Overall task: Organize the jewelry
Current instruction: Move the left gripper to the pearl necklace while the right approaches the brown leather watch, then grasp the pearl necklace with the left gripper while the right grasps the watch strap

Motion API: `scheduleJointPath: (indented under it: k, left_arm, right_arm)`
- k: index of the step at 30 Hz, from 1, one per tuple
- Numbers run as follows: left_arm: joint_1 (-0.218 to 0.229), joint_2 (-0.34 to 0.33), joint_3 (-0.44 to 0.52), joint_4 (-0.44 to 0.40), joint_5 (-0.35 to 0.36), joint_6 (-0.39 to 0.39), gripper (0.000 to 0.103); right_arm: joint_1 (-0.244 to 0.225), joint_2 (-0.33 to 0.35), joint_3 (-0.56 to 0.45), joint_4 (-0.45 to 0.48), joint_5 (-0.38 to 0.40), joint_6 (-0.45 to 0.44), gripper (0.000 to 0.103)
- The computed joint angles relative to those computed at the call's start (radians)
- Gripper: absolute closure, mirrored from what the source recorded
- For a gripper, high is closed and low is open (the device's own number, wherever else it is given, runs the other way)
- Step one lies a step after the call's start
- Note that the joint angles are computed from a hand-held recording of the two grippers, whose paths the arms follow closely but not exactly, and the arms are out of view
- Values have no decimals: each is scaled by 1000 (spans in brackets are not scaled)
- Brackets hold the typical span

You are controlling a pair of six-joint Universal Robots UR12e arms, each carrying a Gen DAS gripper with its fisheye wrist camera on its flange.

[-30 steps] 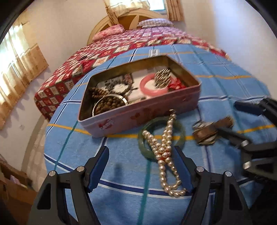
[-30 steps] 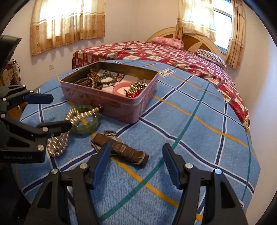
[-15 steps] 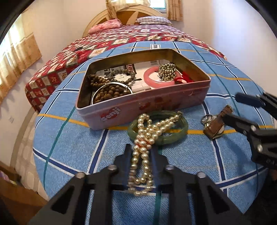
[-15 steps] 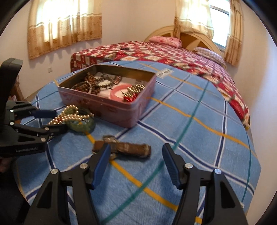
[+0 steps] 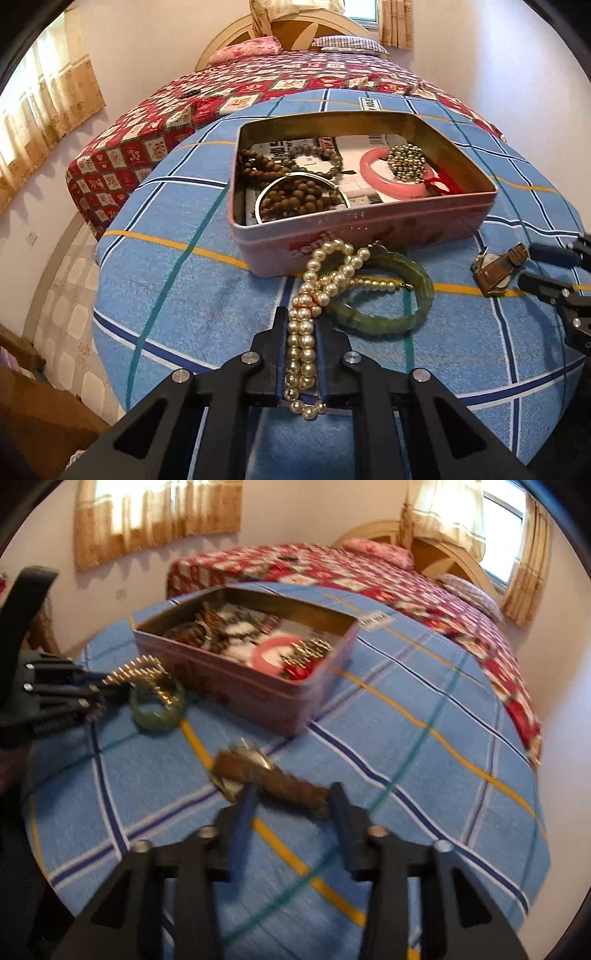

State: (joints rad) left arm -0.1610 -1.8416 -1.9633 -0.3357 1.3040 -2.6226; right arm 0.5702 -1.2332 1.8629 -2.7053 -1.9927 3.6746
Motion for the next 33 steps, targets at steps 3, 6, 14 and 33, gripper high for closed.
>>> scheduleJointPath:
  k: [3,6,14,33]
  left_arm:
    - [0,0,-2,1,0,6,90]
    - [4,1,2,-14,-13,12,91]
    - [6,3,5,-25,-15,16,91]
    - [29,46,-2,-32,-90,34,92]
  right_arm:
    - [-4,-2,20,-49,14,15,63]
    - [-6,1,23,-86,22,-2,57]
    - [-30,21,11,-154,88,-209,41]
    - [-7,5,36,-185,165,-123,83]
